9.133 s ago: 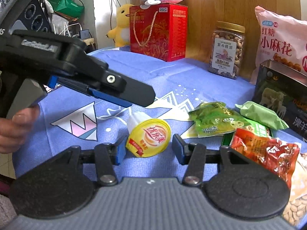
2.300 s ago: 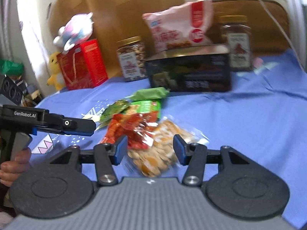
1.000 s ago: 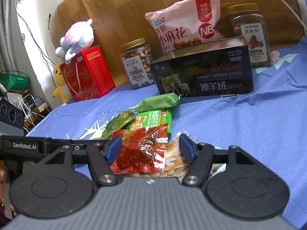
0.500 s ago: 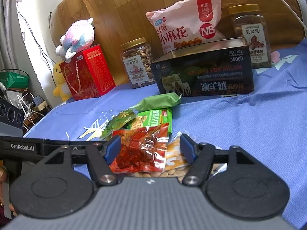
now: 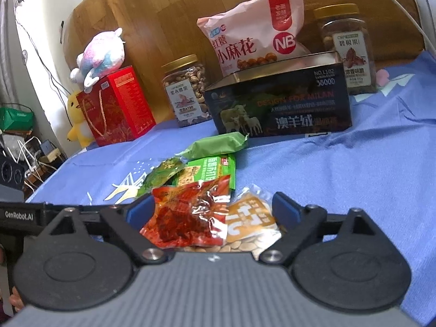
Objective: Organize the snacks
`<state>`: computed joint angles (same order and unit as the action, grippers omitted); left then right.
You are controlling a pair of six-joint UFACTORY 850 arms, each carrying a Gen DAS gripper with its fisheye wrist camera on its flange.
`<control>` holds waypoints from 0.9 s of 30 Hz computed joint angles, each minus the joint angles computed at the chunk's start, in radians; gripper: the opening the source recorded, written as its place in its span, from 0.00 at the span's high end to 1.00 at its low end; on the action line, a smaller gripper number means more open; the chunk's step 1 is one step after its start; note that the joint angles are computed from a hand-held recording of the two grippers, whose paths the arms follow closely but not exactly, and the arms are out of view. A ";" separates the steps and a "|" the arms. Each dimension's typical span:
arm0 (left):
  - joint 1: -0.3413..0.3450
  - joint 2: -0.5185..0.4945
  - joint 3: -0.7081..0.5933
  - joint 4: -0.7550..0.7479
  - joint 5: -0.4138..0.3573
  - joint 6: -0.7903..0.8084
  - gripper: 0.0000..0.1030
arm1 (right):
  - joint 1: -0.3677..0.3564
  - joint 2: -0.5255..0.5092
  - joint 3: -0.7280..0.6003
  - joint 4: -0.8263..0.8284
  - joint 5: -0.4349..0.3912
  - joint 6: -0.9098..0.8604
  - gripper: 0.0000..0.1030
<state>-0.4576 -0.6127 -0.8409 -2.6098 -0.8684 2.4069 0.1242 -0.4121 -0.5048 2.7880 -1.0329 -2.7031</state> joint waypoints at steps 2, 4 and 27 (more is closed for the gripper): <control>0.002 0.001 0.002 0.002 -0.004 -0.001 0.27 | 0.006 0.005 0.005 0.022 0.001 -0.011 0.08; 0.004 0.000 0.004 0.003 -0.007 -0.003 0.27 | 0.023 0.012 0.017 0.087 -0.005 -0.040 0.08; 0.036 -0.031 -0.028 0.120 -0.046 -0.146 0.47 | -0.070 -0.013 -0.048 -0.240 0.041 0.157 0.74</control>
